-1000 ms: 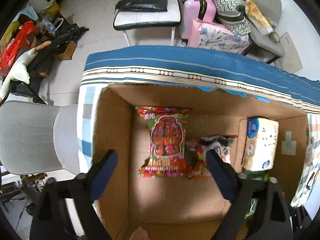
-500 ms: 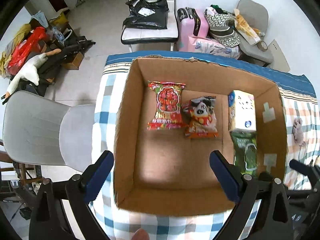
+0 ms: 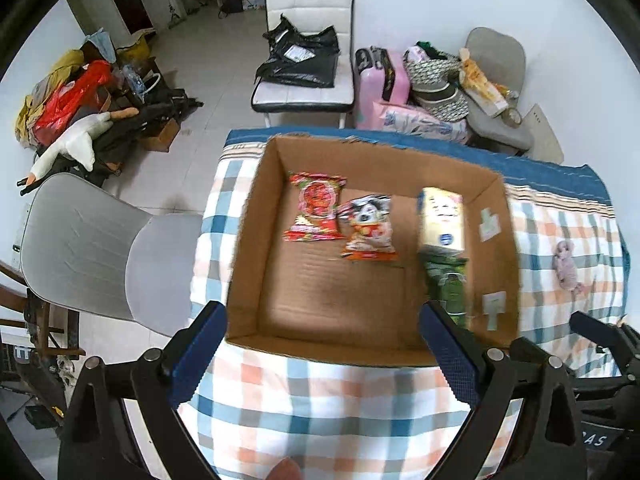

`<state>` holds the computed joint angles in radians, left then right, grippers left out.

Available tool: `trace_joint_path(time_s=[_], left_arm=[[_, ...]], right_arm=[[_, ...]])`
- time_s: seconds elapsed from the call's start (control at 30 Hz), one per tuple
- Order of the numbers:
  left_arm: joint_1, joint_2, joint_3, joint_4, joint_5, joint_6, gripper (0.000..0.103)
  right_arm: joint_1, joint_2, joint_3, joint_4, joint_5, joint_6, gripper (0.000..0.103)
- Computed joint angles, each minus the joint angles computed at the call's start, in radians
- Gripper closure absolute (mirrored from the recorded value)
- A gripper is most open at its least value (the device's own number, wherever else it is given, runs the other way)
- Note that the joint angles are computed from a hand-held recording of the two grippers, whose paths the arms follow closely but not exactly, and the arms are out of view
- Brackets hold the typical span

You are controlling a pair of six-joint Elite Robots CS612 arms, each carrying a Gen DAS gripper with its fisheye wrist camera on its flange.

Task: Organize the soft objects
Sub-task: 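Grasp the blue tube drink with the left tool while the right grasps the lilac sock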

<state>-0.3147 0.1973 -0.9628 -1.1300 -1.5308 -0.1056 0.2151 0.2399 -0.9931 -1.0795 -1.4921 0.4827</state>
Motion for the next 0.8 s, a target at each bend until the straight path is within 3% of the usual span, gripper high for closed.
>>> trace_joint_path(time_s=[0.23, 0.53, 0.8], left_arm=[[-0.063, -0.013, -0.02, 0.005, -0.054, -0.004, 0.005], [-0.169, -0.025, 0.088, 0.113, -0.197, -0.032, 0.005], [-0.228, -0.008, 0.202, 0.147, -0.173, -0.179, 0.005]], right_arm=[[-0.058, 0.075, -0.222, 0.1, 0.019, 0.043, 0.0], [-0.184, 0.175, -0.484, 0.331, -0.066, 0.132, 0.0], [-0.292, 0.269, -0.575, 0.393, 0.002, 0.079, 0.0]])
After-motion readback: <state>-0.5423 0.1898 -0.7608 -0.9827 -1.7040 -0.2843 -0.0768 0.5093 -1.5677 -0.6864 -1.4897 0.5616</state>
